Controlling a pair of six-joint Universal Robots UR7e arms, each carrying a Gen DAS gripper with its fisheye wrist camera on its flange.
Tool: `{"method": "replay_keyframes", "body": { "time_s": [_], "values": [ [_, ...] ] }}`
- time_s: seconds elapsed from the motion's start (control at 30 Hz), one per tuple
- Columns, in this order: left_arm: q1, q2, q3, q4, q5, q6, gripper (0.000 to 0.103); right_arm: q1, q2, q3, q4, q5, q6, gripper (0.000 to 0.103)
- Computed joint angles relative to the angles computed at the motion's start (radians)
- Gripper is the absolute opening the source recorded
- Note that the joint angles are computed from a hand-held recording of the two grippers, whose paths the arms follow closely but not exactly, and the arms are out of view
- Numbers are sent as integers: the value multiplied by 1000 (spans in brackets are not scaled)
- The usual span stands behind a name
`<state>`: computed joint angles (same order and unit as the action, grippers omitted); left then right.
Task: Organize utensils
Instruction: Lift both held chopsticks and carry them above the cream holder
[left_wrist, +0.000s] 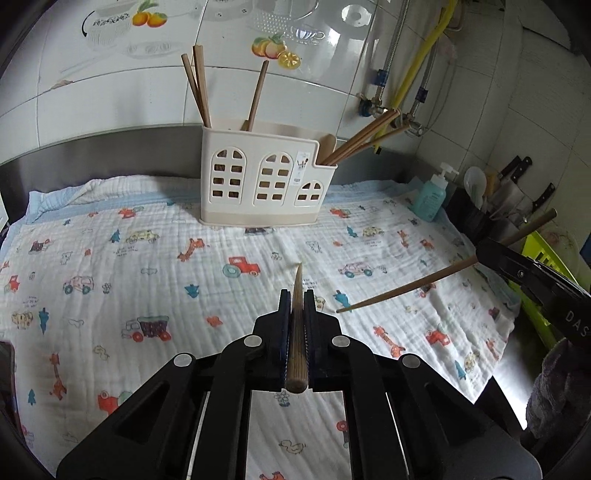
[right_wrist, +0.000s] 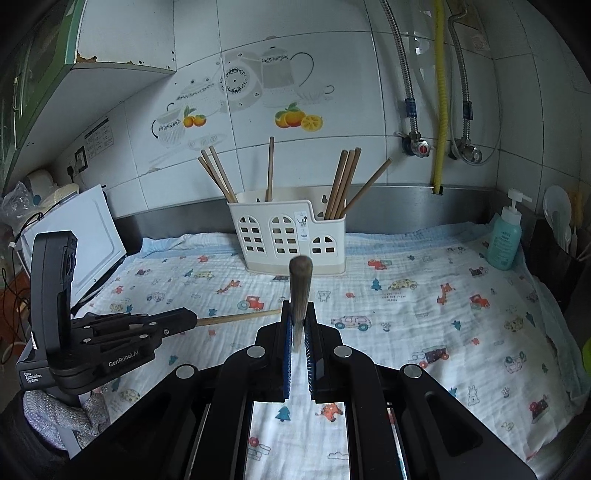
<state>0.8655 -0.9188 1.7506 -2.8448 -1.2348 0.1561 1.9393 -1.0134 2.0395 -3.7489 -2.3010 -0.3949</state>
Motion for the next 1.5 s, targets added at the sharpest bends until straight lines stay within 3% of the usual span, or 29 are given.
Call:
{"method": "replay_keyframes", "body": {
  "time_s": [0.33,0.8,1.1,1.5],
  "values": [
    [7,14,-104,65,-50,51,5,5,-37,-117,141,45,-53,6],
    [-5,111,-335,164,-31,142,5,11,-12,-400,309,46,-178,6],
    [-24,159,-455,158,-23,195,5,-27,53,-529,409,30,-170,6],
    [-45,267,-702,138,16,243,5,-61,89,-579,492,28,-154,6]
  ]
}}
